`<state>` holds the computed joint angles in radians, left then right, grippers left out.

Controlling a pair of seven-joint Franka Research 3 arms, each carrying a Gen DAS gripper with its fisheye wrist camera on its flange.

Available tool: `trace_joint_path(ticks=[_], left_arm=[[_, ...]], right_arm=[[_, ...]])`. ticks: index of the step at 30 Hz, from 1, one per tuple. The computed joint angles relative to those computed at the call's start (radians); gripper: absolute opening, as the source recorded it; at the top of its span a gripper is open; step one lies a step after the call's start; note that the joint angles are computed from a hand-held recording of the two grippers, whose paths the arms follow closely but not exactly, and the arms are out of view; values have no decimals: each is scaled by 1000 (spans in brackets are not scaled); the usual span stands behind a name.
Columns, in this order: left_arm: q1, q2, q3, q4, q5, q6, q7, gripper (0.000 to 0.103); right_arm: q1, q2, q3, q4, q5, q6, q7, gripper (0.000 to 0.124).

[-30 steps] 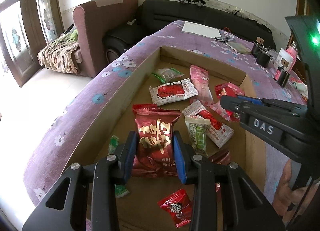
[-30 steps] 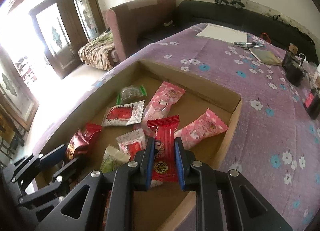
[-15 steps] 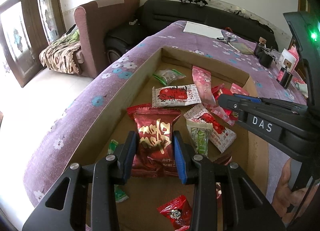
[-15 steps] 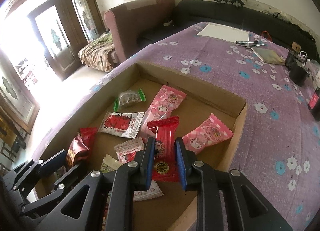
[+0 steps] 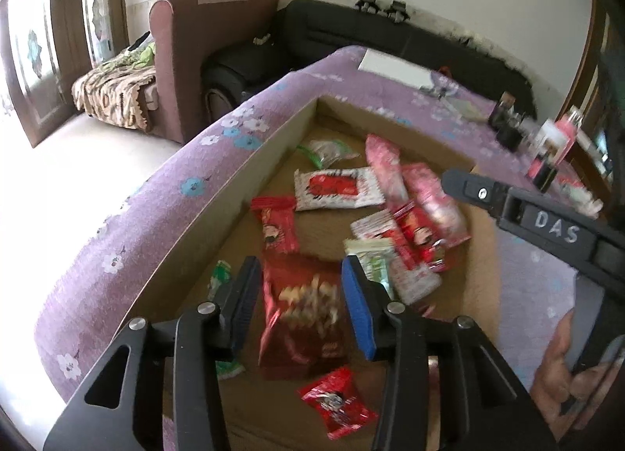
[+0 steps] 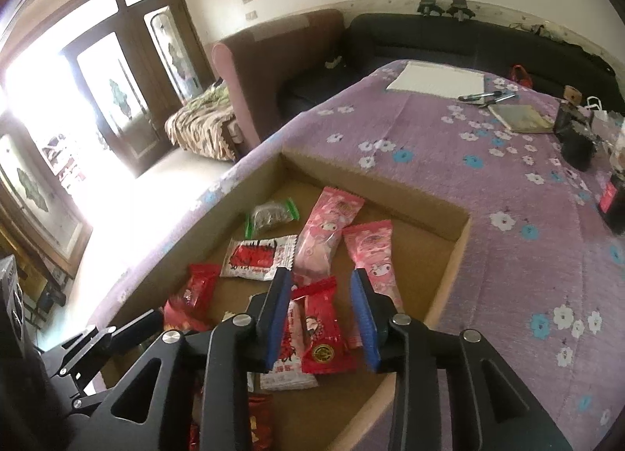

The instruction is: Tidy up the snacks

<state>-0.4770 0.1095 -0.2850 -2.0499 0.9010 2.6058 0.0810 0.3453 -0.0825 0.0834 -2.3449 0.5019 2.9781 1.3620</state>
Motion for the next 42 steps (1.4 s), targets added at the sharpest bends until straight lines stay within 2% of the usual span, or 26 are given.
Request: trace_joint_path(ticks=[2,4,6,8,14,17,20,24,26,28,29,30,32,34,36,38,40,42], left_arm=[[0,-28,4,-21,40,21,-60,42],[7,-61,4,-47,90,41,-138,46],[19,-107,-1,-83,155,49,-241,62],[38,-151,-12,-122,207,51,-335,63],[92,-233,-52,-195,225,13,-444,63],[102,-252,-70,-215,222,-8,-454,63],[103,-256,-86,-219,218,-33,-444,63],[94,-265,-104,-215,223,-77,-433,63],[84,-267,-122,-204,238,-133,-437,63],[70,-272,-144,-194,268,-207,-460,63],[56,-271,-170,-180,292,-297,-481,72],[41,-268,-187,-169,310,-371,-500,86],[3,-262,-228,-151,374,-538,-560,89],[-36,-257,-245,-145,431,-637,-599,90],[-80,-224,-274,-118,476,-779,-625,103],[-121,-190,-283,-93,504,-869,-631,103],[-151,-167,-269,-68,496,-890,-605,103],[-175,-157,-241,-52,477,-835,-561,103]], right_arm=[[-3,-16,-5,-12,7,6,4,36],[-14,-30,-6,-27,-9,14,29,37],[-24,-38,-5,-36,-32,11,54,37],[-29,-45,-5,-47,-48,6,71,37],[-40,-63,38,-81,-186,8,144,37],[-58,-54,83,-82,-324,9,224,37],[-99,-36,143,-72,-549,-12,372,43],[-91,-48,153,-92,-729,-5,471,44],[-114,-87,167,-120,-808,24,539,45],[-93,-141,139,-165,-763,61,520,58],[-77,-168,121,-190,-720,79,498,67],[-53,-211,91,-231,-667,108,473,72],[-33,-272,61,-284,-608,134,446,73],[-42,-352,56,-351,-569,149,439,74],[-58,-413,62,-402,-538,159,433,78],[-70,-463,70,-443,-508,159,425,79],[-66,-517,68,-488,-472,154,417,79],[-54,-546,58,-516,-439,152,399,79]])
